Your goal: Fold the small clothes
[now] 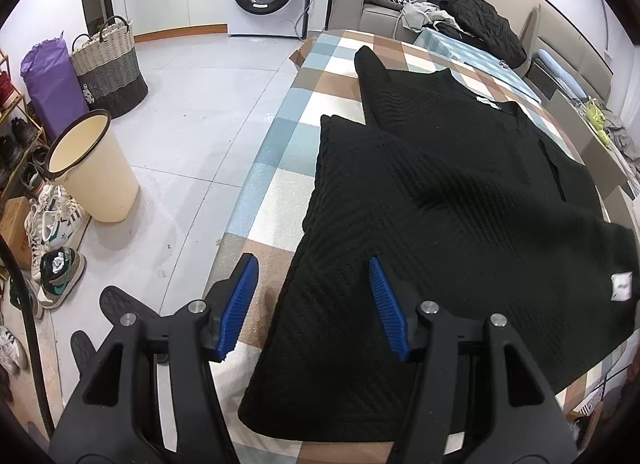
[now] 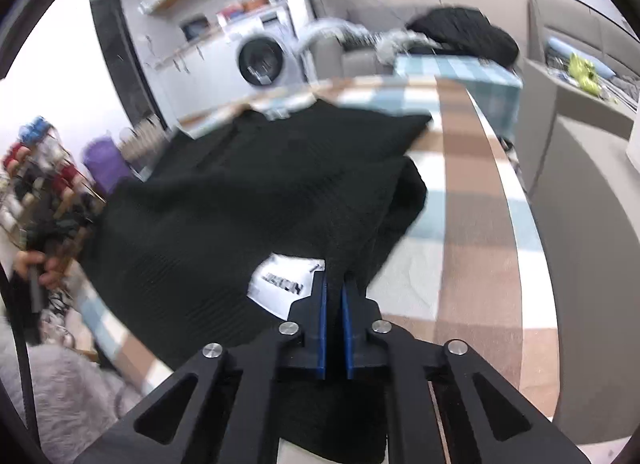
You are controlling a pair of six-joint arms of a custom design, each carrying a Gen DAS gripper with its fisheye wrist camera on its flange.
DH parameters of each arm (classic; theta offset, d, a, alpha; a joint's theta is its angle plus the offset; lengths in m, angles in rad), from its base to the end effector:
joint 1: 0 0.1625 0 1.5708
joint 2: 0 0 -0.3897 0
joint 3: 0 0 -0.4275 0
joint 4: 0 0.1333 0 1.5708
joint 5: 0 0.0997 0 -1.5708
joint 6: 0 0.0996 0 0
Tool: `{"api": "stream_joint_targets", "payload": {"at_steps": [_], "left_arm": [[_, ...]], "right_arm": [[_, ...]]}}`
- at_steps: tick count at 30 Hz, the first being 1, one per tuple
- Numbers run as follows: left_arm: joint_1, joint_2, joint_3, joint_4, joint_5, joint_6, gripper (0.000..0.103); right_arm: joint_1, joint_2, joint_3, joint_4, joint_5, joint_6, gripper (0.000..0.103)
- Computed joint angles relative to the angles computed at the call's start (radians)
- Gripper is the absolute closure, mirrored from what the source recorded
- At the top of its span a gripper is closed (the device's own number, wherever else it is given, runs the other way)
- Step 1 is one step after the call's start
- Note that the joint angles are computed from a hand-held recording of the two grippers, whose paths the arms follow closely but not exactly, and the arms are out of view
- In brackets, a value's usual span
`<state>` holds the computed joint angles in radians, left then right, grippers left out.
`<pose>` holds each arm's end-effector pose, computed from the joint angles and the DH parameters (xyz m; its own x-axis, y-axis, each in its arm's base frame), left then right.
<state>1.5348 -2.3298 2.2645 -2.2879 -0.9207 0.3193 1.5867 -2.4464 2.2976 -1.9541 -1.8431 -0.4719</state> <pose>0.1832 -0.2918 0.4872 -0.7619 -0.1552 -0.6289 0.2788 0.7978 -0.5346 0.1106 -0.2564 0.4434 -0.8535 -0.2838 0.4371 -0.4510 0.8225 -0.3465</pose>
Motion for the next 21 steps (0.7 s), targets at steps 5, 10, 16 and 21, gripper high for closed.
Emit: {"api": "stream_joint_targets", "payload": {"at_steps": [5, 10, 16, 21], "left_arm": [[0.000, 0.007, 0.001, -0.007, -0.012, 0.013, 0.050], [-0.037, -0.032, 0.030, -0.023, -0.018, 0.070, 0.101], [-0.136, -0.099, 0.036, -0.033, -0.011, 0.066, 0.102], [-0.175, -0.050, -0.005, -0.108, -0.035, 0.050, 0.102]], "right_arm": [[-0.028, -0.014, -0.007, -0.047, 0.107, 0.012, 0.098], [-0.006, 0.006, -0.006, -0.067, 0.076, 0.033, 0.098], [0.030, 0.012, -0.001, -0.136, 0.069, 0.027, 0.099], [0.077, 0.092, -0.019, -0.276, 0.037, 0.040, 0.099]]}}
